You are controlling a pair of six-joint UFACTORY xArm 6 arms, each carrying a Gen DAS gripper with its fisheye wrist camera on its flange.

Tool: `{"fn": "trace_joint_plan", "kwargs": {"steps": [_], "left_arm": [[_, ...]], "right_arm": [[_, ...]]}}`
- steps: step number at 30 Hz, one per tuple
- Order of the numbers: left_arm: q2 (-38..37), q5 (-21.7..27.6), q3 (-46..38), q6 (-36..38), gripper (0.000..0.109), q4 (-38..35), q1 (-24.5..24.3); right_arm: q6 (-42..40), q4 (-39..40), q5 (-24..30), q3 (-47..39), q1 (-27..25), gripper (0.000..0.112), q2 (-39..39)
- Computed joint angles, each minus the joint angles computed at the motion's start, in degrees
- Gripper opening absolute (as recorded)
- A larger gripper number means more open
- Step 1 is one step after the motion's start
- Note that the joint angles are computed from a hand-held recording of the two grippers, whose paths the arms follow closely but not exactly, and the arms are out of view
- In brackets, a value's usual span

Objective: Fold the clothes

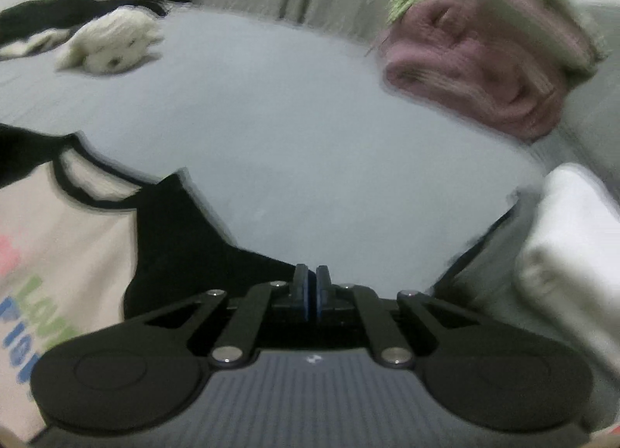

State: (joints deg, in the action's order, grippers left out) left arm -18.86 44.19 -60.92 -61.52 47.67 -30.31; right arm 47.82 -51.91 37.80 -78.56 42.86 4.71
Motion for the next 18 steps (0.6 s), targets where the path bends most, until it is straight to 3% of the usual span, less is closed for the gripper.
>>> {"fn": "trace_joint_plan", "kwargs": {"steps": [2,5,9,12,14,15,16,18], "left_arm": [[0.69,0.58,-0.97,-2.71,0.004,3.16,-0.06],[2.23,1.55,-2.27,-7.26,0.004,7.11,-0.17],[4.66,3.27,-3.23,-8.65,0.004,5.90,0.02],[5.43,2.85,-2.28,-6.77,0.004,4.57,0.20],[4.98,2.15,-1.19,-6.58,0.004,5.31,0.16],[4.88,1.98,-1.15,-6.34,0.004,4.85,0.29],[4.77,1.81,-1.10,-6.09,0.004,4.38,0.43],[4.55,1.48,-1.02,-5.57,0.004,3.42,0.71]], "right_arm": [[5.87,-8.18,3.26,-1.78,0.48,0.003,0.92],[10.71,-11.72,5.57,-4.33,-0.53,0.003,2.67],[9.34,-10.34,12.53,-9.05,-0.81,0.003,6.40],[8.56,-6.34,11.39,-6.67,-2.11,0.007,5.22],[10.64,-4.33,7.34,-3.16,-3.14,0.024,2.66],[11.49,-3.71,5.14,-1.66,-3.60,0.045,1.61],[12.52,-3.84,2.86,-0.27,-3.79,0.052,0.65],[13.04,-3.56,-1.50,2.23,-3.97,0.054,-1.12]]}}
